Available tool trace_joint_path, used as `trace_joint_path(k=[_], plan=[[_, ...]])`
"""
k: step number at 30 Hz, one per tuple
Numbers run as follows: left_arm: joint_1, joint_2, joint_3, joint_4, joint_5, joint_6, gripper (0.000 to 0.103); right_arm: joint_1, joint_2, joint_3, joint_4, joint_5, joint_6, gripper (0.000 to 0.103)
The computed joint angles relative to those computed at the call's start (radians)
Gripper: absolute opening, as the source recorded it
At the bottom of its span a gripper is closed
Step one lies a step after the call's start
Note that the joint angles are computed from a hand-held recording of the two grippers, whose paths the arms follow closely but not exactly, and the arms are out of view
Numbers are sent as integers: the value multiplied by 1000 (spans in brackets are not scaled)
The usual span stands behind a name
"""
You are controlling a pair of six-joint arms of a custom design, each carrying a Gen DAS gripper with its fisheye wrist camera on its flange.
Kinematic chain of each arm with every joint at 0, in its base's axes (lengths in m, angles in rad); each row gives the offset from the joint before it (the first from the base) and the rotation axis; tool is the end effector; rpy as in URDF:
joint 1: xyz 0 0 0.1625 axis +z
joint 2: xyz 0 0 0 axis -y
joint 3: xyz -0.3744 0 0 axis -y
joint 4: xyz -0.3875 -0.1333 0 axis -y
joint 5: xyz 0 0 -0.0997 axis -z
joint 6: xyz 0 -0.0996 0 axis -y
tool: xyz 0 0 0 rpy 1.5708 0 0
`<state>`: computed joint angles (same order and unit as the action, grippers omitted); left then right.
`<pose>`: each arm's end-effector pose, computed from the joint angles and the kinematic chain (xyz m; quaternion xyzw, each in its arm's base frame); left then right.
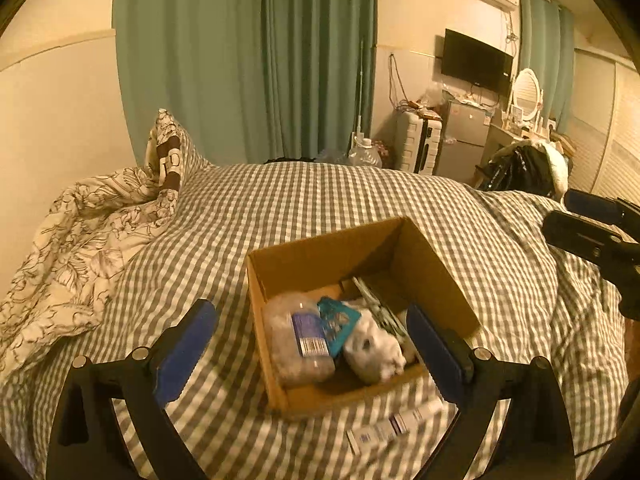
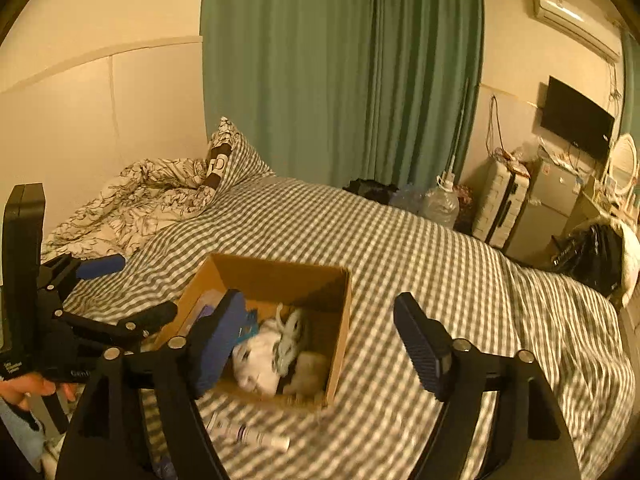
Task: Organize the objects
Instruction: 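Grasp the clear plastic bottle with the left gripper while the right grasps the grey cable, drop both in box, then grasp the blue tissue pack with the left gripper while the right grasps the white tube, drop both in box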
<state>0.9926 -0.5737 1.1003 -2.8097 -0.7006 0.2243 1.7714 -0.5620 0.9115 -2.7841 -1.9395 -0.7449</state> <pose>-0.2437 -0.7567 0.1875 0.1967 0.8398 -0.3808 0.3332 0.2581 -0.7805 0.2448 0.3382 -0.8298 0.3516 0.2710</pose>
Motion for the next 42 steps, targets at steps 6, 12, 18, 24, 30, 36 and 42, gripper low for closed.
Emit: trace_joint_path(k=[6,12,18,24,30,36,42], plan=[[-20,-102,202,-59,-25,-45,103,-1,-143,273,-179,-44,-28,92],[-26,-124,348,-144,7,-68,103,-30,-208,492,-388,-62,-44,96],[-21,-110,454,-151,17,-93,103,-82,-203,592,-440,-74,19,96],[-2,-70,508,-130,-3,-96,103,-122,-176,623,-430,-111,46,96],[30,-59,502,-53,-69,-140,99,-134,-168,624,-425,-114,61,96],[28,-67,508,-36,-94,-139,75,-141,-168,619,-411,-115,77,96],[-2,-79,500,-129,-25,-74,75,-148,-188,631,-402,-20,48,96]])
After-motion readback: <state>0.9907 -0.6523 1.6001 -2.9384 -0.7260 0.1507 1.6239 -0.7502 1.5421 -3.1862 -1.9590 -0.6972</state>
